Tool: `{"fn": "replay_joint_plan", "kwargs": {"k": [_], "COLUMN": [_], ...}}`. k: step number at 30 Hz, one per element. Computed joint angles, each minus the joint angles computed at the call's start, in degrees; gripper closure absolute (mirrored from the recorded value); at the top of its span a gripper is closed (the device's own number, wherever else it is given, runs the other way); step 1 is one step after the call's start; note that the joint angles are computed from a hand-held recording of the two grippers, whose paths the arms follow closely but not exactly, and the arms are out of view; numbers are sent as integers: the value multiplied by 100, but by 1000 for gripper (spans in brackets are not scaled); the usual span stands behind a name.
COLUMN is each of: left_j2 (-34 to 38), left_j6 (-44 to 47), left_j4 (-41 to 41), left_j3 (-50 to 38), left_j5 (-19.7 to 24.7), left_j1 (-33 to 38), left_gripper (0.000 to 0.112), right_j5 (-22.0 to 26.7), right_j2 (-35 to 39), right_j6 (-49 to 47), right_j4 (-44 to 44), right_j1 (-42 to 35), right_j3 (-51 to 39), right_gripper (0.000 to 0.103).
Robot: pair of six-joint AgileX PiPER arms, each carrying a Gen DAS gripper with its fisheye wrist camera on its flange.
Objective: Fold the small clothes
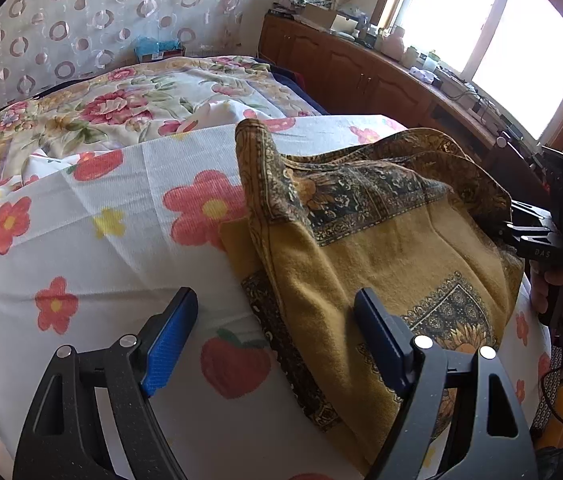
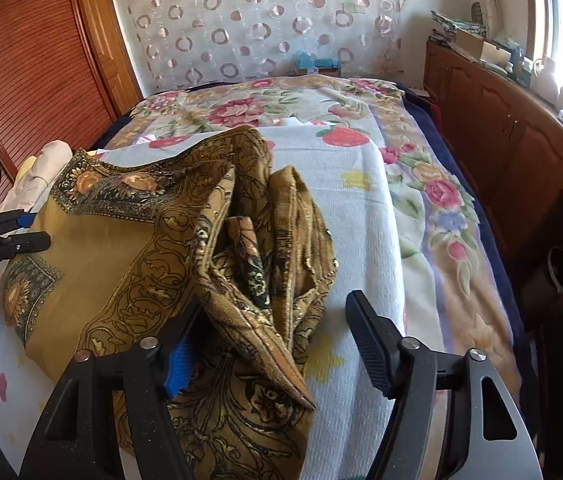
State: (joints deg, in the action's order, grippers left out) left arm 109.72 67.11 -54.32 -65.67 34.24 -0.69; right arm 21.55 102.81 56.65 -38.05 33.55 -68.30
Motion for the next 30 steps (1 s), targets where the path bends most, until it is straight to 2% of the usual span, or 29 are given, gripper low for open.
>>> {"fn": "replay_joint_plan", "kwargs": {"k": [2, 3, 9, 11, 13, 16, 17, 18, 20, 21, 24, 30], "left_j2": [-24, -35, -161, -169, -161, -40, 4, 11, 13, -33, -398, -1061], "left_j6": [25, 59, 348, 428, 592, 687, 653, 665, 703, 810, 1312, 1930], "left_j4": [-29, -64, -324, -430, -636, -812, -828, -858, -908, -1024, -1397, -1904], "left_j3": [38, 59, 296, 322, 370, 301, 263, 261, 250, 302, 607, 986], "left_j5": [14, 40, 133, 261, 456, 926, 1000, 1004, 1113, 1161, 1173, 1497], "left_j1": [2, 13, 41, 100, 191, 346, 360, 361, 408, 452, 517, 962], "left_gripper": [31, 31, 31, 31, 32, 55, 64, 81, 99, 103, 104, 104], "right_j5": [-73, -33, -228, -191, -77, -159, -220, -287, -363, -346, -192, 331], "right_j2": [37, 64, 24, 24, 16, -18, -51, -87, -163, -188, -283, -308], "right_j6": [-34, -21, -553, -602, -340, 133, 366, 711, 1534, 1972, 2822, 2972], "right_j4": [-34, -63, 420, 460, 136, -313, -525, -847, -1612, -2031, -2896, -3446], "right_j1": [44, 75, 16, 45, 121, 153, 159, 174, 239, 295, 481, 917], "right_j3": [0, -30, 33, 0, -16, 90, 164, 251, 413, 465, 567, 306], "right_gripper": [47, 53, 70, 77, 81, 84, 85, 86, 87, 87, 88, 88]}}
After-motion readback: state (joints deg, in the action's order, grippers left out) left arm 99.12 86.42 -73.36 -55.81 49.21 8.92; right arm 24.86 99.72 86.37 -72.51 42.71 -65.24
